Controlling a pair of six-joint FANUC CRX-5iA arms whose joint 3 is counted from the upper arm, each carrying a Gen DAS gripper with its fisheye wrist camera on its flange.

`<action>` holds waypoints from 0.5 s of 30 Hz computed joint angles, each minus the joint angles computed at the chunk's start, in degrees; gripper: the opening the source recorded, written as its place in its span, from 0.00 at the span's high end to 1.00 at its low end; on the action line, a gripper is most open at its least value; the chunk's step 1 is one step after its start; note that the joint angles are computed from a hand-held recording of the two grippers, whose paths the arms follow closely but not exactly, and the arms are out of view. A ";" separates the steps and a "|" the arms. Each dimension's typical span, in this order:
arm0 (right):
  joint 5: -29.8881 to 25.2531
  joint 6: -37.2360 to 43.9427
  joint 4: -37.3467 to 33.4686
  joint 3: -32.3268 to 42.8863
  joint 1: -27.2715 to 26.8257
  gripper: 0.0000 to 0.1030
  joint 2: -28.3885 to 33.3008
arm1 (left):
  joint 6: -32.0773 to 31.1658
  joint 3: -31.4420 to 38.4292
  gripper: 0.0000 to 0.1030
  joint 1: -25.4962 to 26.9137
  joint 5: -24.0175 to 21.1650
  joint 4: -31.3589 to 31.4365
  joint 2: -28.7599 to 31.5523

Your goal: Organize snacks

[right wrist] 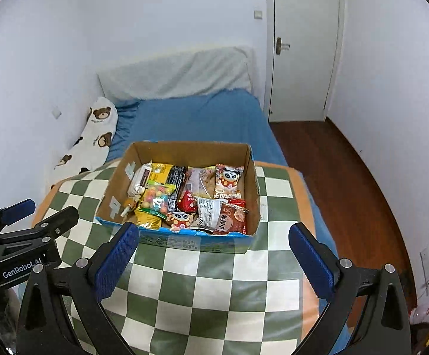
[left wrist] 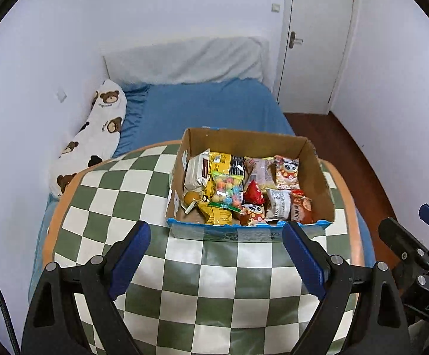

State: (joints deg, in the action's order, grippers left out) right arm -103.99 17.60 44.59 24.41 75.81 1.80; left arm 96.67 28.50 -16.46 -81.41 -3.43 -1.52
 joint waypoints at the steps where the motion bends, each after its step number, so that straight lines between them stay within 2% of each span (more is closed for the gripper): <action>1: -0.50 -0.13 0.72 0.37 0.77 0.00 0.05 | -0.18 -0.25 0.11 0.01 0.23 0.11 -0.65; 4: -2.26 -0.68 2.90 1.72 3.29 0.00 0.41 | 0.25 -0.55 0.09 0.15 0.23 0.35 -2.30; 5: -2.85 -0.66 3.60 2.20 3.94 0.00 0.65 | 0.37 -0.78 0.01 0.26 0.27 0.59 -2.95; 6: -3.37 -0.67 4.45 2.43 4.61 0.00 0.79 | 0.49 -0.90 0.00 0.12 0.41 0.31 -3.43; 9: -4.78 -0.82 6.12 3.32 6.14 0.00 1.22 | 0.51 -0.89 0.00 -0.71 0.48 -1.15 -4.67; 15: -5.37 -1.27 6.69 3.37 6.94 0.00 1.10 | 0.12 -1.35 0.00 -0.34 0.28 -0.07 -5.42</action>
State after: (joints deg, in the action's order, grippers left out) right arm -109.36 16.33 51.29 27.79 82.75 2.90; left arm 96.79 27.14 -16.80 -81.13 -3.49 -6.94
